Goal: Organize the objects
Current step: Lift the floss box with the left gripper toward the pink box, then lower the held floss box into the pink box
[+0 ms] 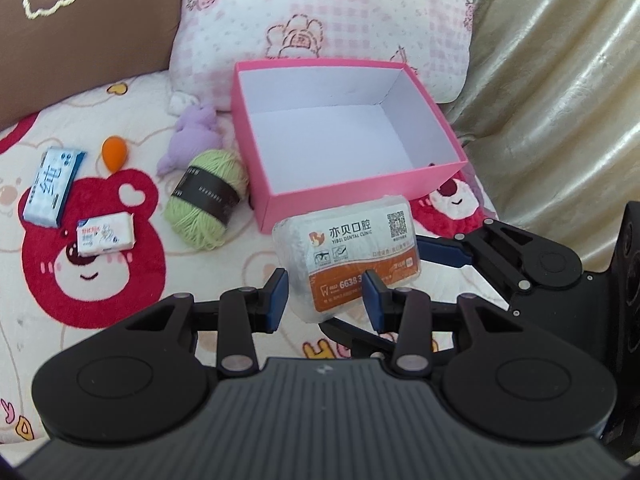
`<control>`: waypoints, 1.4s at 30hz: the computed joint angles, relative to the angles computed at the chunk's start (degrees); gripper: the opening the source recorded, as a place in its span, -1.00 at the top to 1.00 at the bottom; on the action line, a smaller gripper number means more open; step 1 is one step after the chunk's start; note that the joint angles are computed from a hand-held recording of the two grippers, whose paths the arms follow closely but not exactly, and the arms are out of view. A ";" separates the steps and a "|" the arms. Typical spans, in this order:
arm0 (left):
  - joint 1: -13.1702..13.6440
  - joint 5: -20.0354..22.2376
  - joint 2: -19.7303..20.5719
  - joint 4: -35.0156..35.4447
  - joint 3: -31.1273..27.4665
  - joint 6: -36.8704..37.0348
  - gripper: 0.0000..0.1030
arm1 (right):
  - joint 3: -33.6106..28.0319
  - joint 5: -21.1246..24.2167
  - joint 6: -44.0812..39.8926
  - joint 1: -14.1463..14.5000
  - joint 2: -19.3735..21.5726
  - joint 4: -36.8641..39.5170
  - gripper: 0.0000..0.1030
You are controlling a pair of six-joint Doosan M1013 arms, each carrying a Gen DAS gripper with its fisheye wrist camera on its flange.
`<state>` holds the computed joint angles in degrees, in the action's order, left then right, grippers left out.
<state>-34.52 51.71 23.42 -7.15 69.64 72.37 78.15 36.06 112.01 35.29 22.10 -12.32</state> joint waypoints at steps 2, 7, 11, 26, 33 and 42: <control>-0.25 0.19 0.35 0.27 -0.87 0.14 0.25 | 0.25 -0.23 0.81 -0.14 -0.37 -0.84 -0.61; -0.53 0.34 1.27 -0.50 -2.88 0.85 0.25 | 0.93 -0.85 2.35 -0.49 -1.27 -4.09 -0.61; -0.99 1.43 2.65 -0.40 -5.30 0.38 0.24 | 1.82 -1.27 3.78 -0.80 -1.98 -7.17 -0.56; -1.72 4.47 10.26 -0.61 -16.35 1.57 0.21 | 3.40 -4.68 9.73 -3.99 -2.33 -15.11 -0.42; -0.53 3.84 14.97 -4.21 -21.70 0.92 0.22 | 0.30 -2.67 1.48 -6.96 0.11 -10.31 -0.38; 0.78 6.89 21.33 -7.55 -31.47 -1.24 0.22 | -5.53 3.00 -4.80 -9.22 3.89 -6.98 -0.36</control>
